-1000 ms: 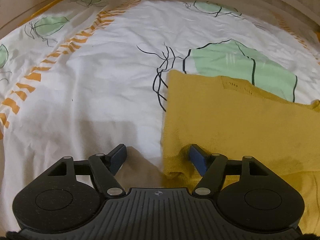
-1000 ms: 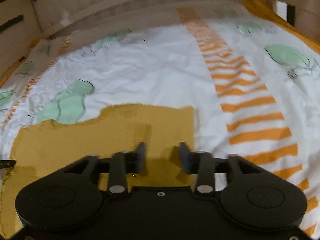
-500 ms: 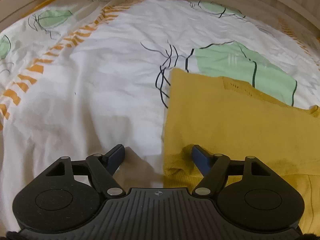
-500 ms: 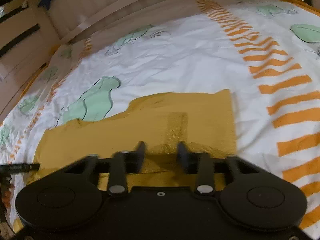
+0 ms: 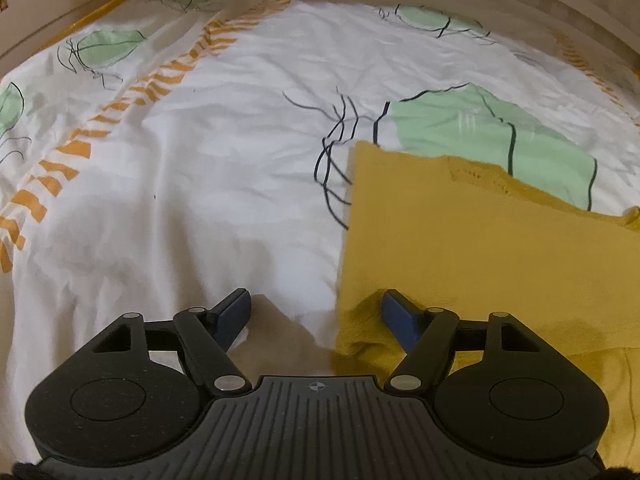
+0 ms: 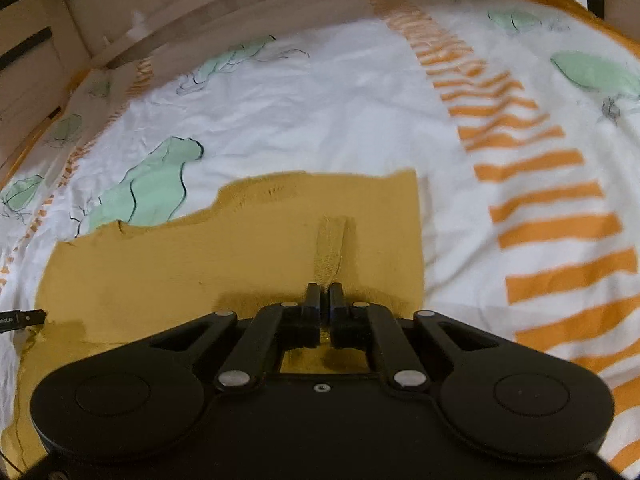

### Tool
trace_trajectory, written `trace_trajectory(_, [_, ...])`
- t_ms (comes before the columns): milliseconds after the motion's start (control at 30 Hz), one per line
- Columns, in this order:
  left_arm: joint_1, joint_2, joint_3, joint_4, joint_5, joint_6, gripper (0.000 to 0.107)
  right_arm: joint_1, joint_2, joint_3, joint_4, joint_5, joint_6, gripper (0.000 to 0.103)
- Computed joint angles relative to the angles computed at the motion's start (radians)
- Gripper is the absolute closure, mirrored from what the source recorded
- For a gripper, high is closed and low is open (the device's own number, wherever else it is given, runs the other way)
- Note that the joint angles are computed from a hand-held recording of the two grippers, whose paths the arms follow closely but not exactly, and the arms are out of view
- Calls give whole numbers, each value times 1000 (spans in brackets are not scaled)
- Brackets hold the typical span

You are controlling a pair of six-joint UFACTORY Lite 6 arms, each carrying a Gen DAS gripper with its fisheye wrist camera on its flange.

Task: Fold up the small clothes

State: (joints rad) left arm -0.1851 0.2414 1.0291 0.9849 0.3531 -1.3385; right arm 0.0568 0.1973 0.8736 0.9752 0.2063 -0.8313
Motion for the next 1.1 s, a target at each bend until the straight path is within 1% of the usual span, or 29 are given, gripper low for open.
trace_trajectory(33, [8, -5, -9, 12, -10, -14, 35, -8, 5, -2, 37, 5, -34, 89])
trace_trajectory(100, [28, -16, -20, 17, -17, -38, 35, -24, 4, -3, 57, 14, -44, 88])
trace_trajectory(133, [43, -20, -22, 19, -15, -54, 35, -29, 0, -7, 48, 13, -27, 82])
trace_trajectory(167, [56, -24, -24, 19, -17, -67, 35, -36, -6, -11, 49, 14, -23, 79])
trace_trajectory(233, [86, -31, -27, -25, -42, -45, 36, -48, -12, -15, 64, 20, -25, 64])
trace_trajectory(267, [96, -39, -32, -36, -49, -46, 36, -56, -19, -18, 72, 30, -23, 61])
trace_trajectory(333, [91, -45, -34, 8, -25, -94, 36, -63, -31, -17, 66, 45, -2, 42])
trace_trajectory(367, [88, -45, -32, 19, -16, -94, 36, -61, -40, -19, 47, 44, 21, 38])
trace_trajectory(400, [87, -49, -35, 19, -15, -83, 36, -58, -54, -25, 24, 40, 45, 31])
trace_trajectory(433, [86, -55, -40, 7, -15, -63, 36, -53, -73, -33, -19, 33, 90, 26])
trace_trajectory(500, [86, -81, -65, 17, -28, -74, 36, -50, -112, -50, -106, 31, 181, 24])
trace_trajectory(567, [92, -118, -103, 38, -53, -95, 36, -62, -161, -74, -142, 50, 227, 18])
trace_trajectory(600, [93, -141, -126, 36, -65, -95, 36, -68, -184, -85, -165, 62, 257, 13])
trace_trajectory(633, [97, -169, -152, 23, -85, -80, 36, -75, -209, -98, -182, 75, 281, 11])
trace_trajectory(700, [100, -229, -205, -25, -118, -26, 36, -84, -264, -120, -237, 111, 337, 11])
trace_trajectory(800, [102, -358, -307, -195, -140, 165, 36, -91, -386, -181, -298, 169, 406, 11])
trace_trajectory(833, [98, -412, -346, -255, -141, 238, 36, -99, -429, -201, -303, 200, 415, 11])
trace_trajectory(867, [91, -449, -370, -281, -134, 275, 36, -111, -475, -220, -313, 243, 428, 11])
trace_trajectory(933, [58, -564, -437, -318, -94, 322, 36, -134, -576, -258, -342, 331, 469, 11])
trace_trajectory(967, [45, -622, -469, -362, -78, 366, 36, -150, -632, -278, -348, 378, 479, 11])
trace_trajectory(1033, [15, -757, -531, -507, -24, 507, 36, -182, -748, -313, -374, 478, 504, 10])
trace_trajectory(1100, [-31, -884, -585, -584, 44, 567, 36, -214, -864, -339, -406, 585, 526, 9])
